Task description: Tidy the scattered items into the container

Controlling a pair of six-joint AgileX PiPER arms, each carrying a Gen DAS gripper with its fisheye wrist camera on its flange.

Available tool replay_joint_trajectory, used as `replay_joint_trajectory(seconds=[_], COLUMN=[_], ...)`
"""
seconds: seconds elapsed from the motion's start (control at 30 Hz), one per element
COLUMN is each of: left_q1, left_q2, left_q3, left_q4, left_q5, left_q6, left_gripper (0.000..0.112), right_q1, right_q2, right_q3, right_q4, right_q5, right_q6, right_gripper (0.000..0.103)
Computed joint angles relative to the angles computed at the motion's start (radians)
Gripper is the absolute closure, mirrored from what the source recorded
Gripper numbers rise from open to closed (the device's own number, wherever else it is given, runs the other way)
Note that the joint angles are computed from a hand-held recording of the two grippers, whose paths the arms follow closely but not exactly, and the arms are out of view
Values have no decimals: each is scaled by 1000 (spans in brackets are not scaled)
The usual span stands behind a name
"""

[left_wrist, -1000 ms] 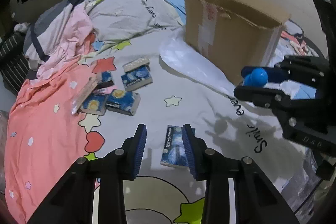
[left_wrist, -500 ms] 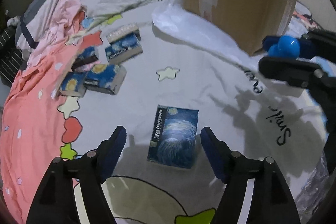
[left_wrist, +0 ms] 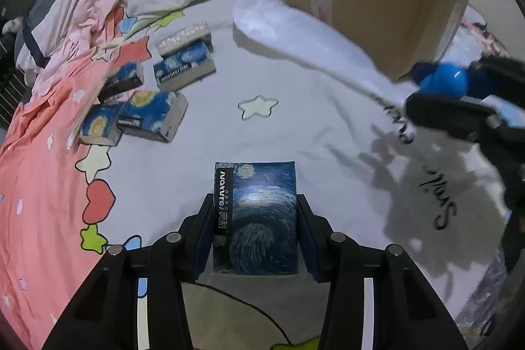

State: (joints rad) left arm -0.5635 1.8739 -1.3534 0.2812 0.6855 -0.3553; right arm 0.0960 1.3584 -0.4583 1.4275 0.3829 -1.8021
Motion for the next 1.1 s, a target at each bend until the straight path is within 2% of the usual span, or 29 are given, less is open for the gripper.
replay_joint_trajectory(seconds=[0.43,0.6,0.7,0.87,1.1], left_q1=[-65,-103,-96,-136,-189], left_q2=[-68,-54,-46,-18,6], left_q3=[-97,-164,-210,-303,-451], left_q4=[58,76,26,78,130], left_q5=[97,129,137,188,260], left_q6=[-6,-15,15,6,41], left_gripper=[65,65,65,65,65], right_q1=[-73,-139,-194,-327,-468], right_q2=[-141,-207,-224,-239,-240], right_q3=[12,-5,-23,-66,-131], right_q4=[-97,-158,-176,-177,-166], right_q5=[96,167,212,367,519], right_q6=[78,121,133,127,128], right_gripper=[77,77,77,77,77])
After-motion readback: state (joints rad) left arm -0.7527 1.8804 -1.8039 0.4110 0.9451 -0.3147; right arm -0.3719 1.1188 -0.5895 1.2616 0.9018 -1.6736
